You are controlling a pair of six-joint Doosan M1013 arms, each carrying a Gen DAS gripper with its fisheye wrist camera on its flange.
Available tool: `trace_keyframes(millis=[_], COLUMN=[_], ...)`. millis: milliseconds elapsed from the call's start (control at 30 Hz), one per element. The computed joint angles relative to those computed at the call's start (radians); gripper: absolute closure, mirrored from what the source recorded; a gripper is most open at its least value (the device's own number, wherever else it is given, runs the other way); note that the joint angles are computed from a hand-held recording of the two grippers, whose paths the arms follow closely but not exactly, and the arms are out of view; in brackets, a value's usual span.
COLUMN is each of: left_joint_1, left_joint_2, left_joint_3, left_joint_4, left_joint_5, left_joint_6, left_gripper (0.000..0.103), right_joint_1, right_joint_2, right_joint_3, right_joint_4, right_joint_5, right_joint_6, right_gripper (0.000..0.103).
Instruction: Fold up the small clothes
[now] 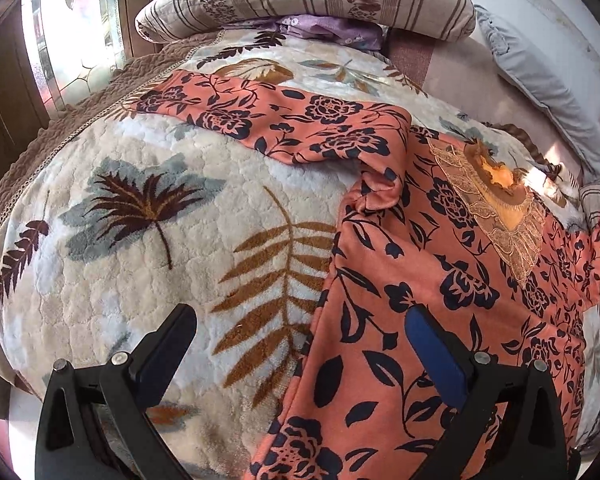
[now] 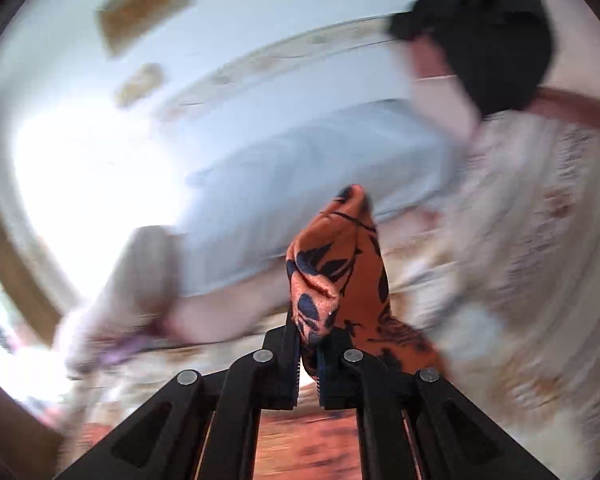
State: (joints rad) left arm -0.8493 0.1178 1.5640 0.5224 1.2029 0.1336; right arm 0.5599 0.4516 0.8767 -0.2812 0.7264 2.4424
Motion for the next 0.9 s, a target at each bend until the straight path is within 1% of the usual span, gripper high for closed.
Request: trace_keyframes(millis=[67, 133, 167, 200, 233, 267, 300, 333, 400, 433, 467, 533, 567, 600, 633, 667, 700, 733, 767, 800, 833, 867, 900], left_joint_1=[-0.005, -0.007, -0.007, -0.005, -0.003, 0.001, 0.004, 0.006, 0.006, 0.006, 0.01, 0.021, 0.023, 0.025, 0.026, 0.028, 0.031, 0.039, 0.051, 0.062, 0.07, 0.08, 0.099], left_joint_2=[-0.021, -0.044, -0.054, -0.063, -0.072, -0.08, -0.087, -0.094, -0.106, -0.11, -0.111, -0.112, -0.111, -0.11, -0.109, -0.108, -0.107, -0.107, -0.11, -0.115, -0.121, -0.128, -0.134], left_joint_3=[0.019, 0.042, 0.054, 0.065, 0.076, 0.087, 0.097, 0.105, 0.121, 0.127, 0.131, 0.137, 0.139, 0.14, 0.14, 0.141, 0.14, 0.139, 0.141, 0.141, 0.142, 0.145, 0.149], left_joint_4=[0.017, 0.031, 0.035, 0.035, 0.032, 0.027, 0.021, 0.017, 0.027, 0.034, 0.031, 0.016, 0.017, 0.017, 0.015, 0.012, 0.004, -0.011, -0.029, -0.036, -0.024, -0.005, -0.001], left_joint_5=[0.008, 0.012, 0.017, 0.022, 0.021, 0.02, 0.022, 0.023, 0.021, 0.023, 0.024, 0.012, 0.006, 0.001, -0.01, -0.023, -0.038, -0.063, -0.099, -0.13, -0.158, -0.193, -0.238], left_joint_6=[-0.023, -0.054, -0.069, -0.084, -0.097, -0.106, -0.113, -0.118, -0.133, -0.14, -0.141, -0.14, -0.146, -0.153, -0.157, -0.158, -0.154, -0.142, -0.129, -0.126, -0.132, -0.142, -0.147], left_gripper=[0.0, 0.0, 0.0, 0.0, 0.0, 0.0, 0.0, 0.0, 0.0, 0.0, 0.0, 0.0, 0.0, 0.0, 0.0, 0.0, 0.0, 0.0, 0.0, 0.0, 0.0, 0.0, 0.0], right_joint_1=[0.047, 0.084, 0.099, 0.113, 0.124, 0.137, 0.149, 0.154, 0.144, 0.137, 0.136, 0.13, 0.128, 0.134, 0.135, 0.128, 0.12, 0.11, 0.098, 0.095, 0.1, 0.116, 0.127], right_joint_2=[0.031, 0.07, 0.09, 0.117, 0.151, 0.183, 0.215, 0.229, 0.242, 0.217, 0.189, 0.125, 0.105, 0.101, 0.096, 0.1, 0.122, 0.165, 0.194, 0.195, 0.168, 0.147, 0.125], right_joint_3=[-0.036, -0.062, -0.068, -0.083, -0.108, -0.13, -0.155, -0.142, -0.106, -0.051, -0.005, 0.085, 0.106, 0.097, 0.1, 0.098, 0.074, 0.026, 0.018, 0.019, 0.048, 0.066, 0.091], right_joint_4=[0.115, 0.277, 0.373, 0.46, 0.531, 0.556, 0.529, 0.548, 0.671, 0.669, 0.633, 0.565, 0.489, 0.361, 0.262, 0.215, 0.221, 0.279, 0.348, 0.365, 0.329, 0.242, 0.203], right_joint_5=[-0.07, -0.117, -0.125, -0.104, -0.06, -0.012, 0.054, 0.102, 0.171, 0.15, 0.112, 0.016, -0.018, -0.016, -0.002, 0.022, 0.06, 0.15, 0.206, 0.209, 0.16, 0.13, 0.065], right_joint_6=[-0.037, -0.101, -0.139, -0.176, -0.22, -0.252, -0.233, -0.228, -0.26, -0.26, -0.255, -0.247, -0.211, -0.136, -0.097, -0.095, -0.12, -0.168, -0.194, -0.195, -0.18, -0.116, -0.089], right_gripper=[0.097, 0.095, 0.093, 0.093, 0.074, 0.054, 0.013, 0.012, 0.015, 0.015, 0.015, 0.014, 0.014, 0.013, 0.011, 0.009, 0.007, 0.007, 0.007, 0.01, 0.01, 0.008, 0.008])
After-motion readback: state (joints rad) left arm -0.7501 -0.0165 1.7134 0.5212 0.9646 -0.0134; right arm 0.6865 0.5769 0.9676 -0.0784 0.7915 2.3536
